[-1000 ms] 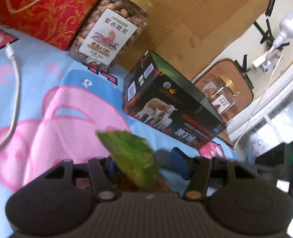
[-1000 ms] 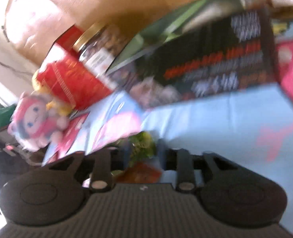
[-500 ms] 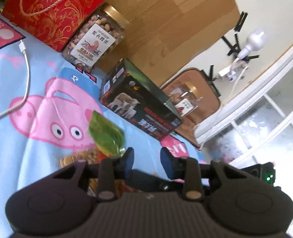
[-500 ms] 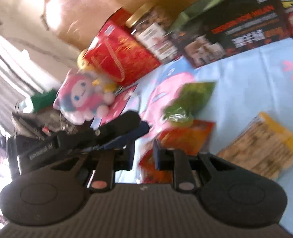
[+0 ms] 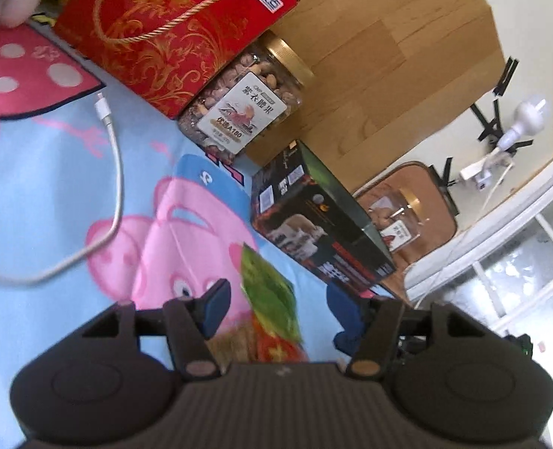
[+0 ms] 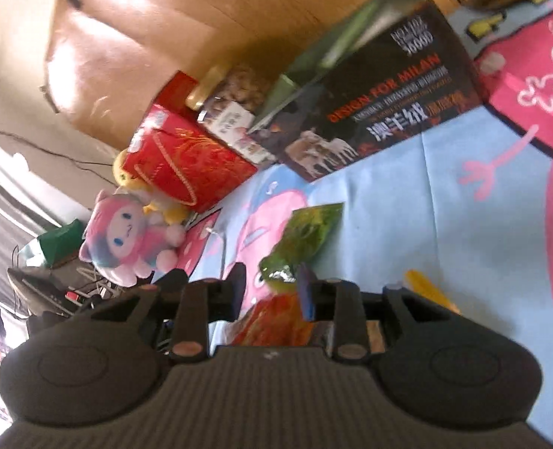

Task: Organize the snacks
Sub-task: 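Grasp the green-and-red snack bag with the left gripper and lift, then carry the green-and-red bag into the black tin box and release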

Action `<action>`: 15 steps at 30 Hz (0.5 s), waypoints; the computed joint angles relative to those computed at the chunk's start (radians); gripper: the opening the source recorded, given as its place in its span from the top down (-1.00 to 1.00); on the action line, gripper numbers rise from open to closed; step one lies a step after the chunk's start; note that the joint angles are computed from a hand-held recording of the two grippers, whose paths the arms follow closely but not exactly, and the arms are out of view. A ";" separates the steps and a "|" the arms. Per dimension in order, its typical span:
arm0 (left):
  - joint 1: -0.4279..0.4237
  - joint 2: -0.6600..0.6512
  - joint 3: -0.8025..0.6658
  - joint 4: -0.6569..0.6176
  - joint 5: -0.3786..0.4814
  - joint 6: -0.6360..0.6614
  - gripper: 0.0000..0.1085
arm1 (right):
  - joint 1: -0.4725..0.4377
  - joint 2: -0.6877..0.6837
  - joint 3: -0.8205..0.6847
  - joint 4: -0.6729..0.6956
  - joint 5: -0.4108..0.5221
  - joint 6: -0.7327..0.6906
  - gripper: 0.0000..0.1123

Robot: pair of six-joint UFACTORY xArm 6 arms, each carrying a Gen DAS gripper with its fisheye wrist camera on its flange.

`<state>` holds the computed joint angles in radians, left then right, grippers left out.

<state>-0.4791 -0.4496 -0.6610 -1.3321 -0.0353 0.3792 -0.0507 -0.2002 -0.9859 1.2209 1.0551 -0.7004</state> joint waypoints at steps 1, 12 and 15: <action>0.017 0.026 -0.013 0.056 0.015 -0.043 -0.07 | 0.018 0.017 -0.016 -0.017 -0.021 0.014 0.40; 0.062 0.201 -0.163 -0.212 0.166 0.223 0.31 | 0.104 0.113 -0.082 -0.086 -0.091 0.036 0.56; 0.058 0.184 -0.152 -0.226 0.162 0.231 0.41 | 0.095 0.095 -0.058 -0.056 -0.081 -0.001 0.62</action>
<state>-0.4213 -0.2656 -0.8131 -1.5579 0.1268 0.6103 0.0441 -0.1052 -1.0435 1.1649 0.9741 -0.7010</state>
